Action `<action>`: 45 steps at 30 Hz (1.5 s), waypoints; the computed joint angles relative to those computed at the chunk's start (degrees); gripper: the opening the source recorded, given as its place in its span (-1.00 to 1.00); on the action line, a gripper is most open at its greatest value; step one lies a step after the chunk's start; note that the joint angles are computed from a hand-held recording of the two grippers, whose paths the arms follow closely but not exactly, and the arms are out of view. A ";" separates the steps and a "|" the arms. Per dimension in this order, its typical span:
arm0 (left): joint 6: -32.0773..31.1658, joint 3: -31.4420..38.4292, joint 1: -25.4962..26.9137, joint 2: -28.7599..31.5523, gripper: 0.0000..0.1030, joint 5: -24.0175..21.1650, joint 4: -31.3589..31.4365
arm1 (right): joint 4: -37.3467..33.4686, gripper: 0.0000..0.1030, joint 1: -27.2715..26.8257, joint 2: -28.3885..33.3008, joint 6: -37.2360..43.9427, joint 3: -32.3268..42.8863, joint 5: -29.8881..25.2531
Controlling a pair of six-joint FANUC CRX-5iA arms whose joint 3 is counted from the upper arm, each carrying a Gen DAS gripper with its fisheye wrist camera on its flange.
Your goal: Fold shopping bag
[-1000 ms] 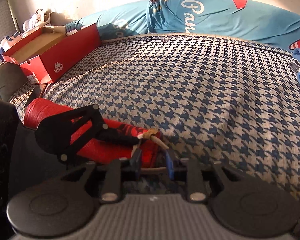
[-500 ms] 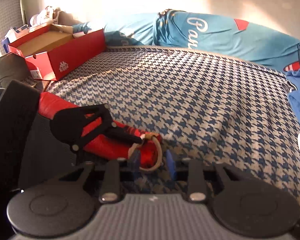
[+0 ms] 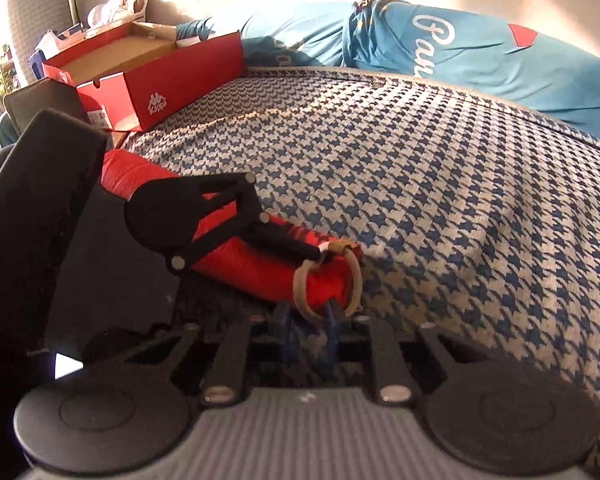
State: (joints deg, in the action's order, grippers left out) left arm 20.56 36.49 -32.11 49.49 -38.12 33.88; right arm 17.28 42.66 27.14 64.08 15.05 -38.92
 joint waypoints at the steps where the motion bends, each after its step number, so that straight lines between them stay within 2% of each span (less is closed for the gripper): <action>1: 0.69 1.61 0.09 0.66 1.00 -0.89 -0.53 | -0.30 -0.64 -0.06 -0.07 0.25 -0.08 0.26; 3: 2.11 4.95 0.26 2.15 0.99 -2.75 -1.50 | -0.78 -0.65 -0.18 -0.09 0.61 -0.11 0.49; 8: 2.57 6.32 0.43 2.65 0.99 -3.58 -1.67 | 1.34 -0.62 -0.37 0.04 -4.35 -0.39 -0.55; 11: 4.96 12.20 0.18 5.77 0.99 -5.81 -3.37 | -3.18 -0.62 -1.37 -0.08 -3.98 0.63 -0.72; 14: 5.92 14.82 0.07 7.18 0.99 -6.82 -3.99 | -0.04 -0.62 -1.22 -0.57 -7.42 -1.20 1.17; 23: 7.58 17.78 -0.19 8.58 0.99 -8.06 -4.98 | -3.27 -0.53 -1.04 -0.49 -3.53 -0.18 0.92; 26: 7.60 18.14 -0.16 8.80 1.00 -8.17 -5.02 | 2.08 -0.53 -1.10 -2.10 -10.28 -3.72 4.52; 28: 7.63 18.38 -0.17 8.94 0.99 -8.22 -5.08 | 8.02 -0.53 -1.41 -2.57 -17.23 -6.15 6.94; 30: 7.39 18.12 -0.10 8.81 0.99 -8.08 -5.00 | 11.08 -0.53 -1.35 -1.54 -19.77 -5.63 5.21; 33: 6.95 17.44 0.02 8.49 0.99 -7.82 -4.72 | 11.66 -0.53 -0.99 0.08 -19.09 -3.84 2.09; 38: 6.34 16.66 0.24 8.13 0.99 -7.52 -4.29 | 9.86 -0.50 -0.84 0.91 -18.30 -1.88 -2.07; 45: 7.79 18.58 0.11 9.00 1.00 -8.46 -4.89 | 8.15 -0.51 -0.25 1.69 -14.49 -0.51 -4.14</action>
State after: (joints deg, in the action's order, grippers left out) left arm 28.35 55.07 -32.00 58.49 -46.58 28.99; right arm 25.43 42.41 28.83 49.58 14.54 -43.06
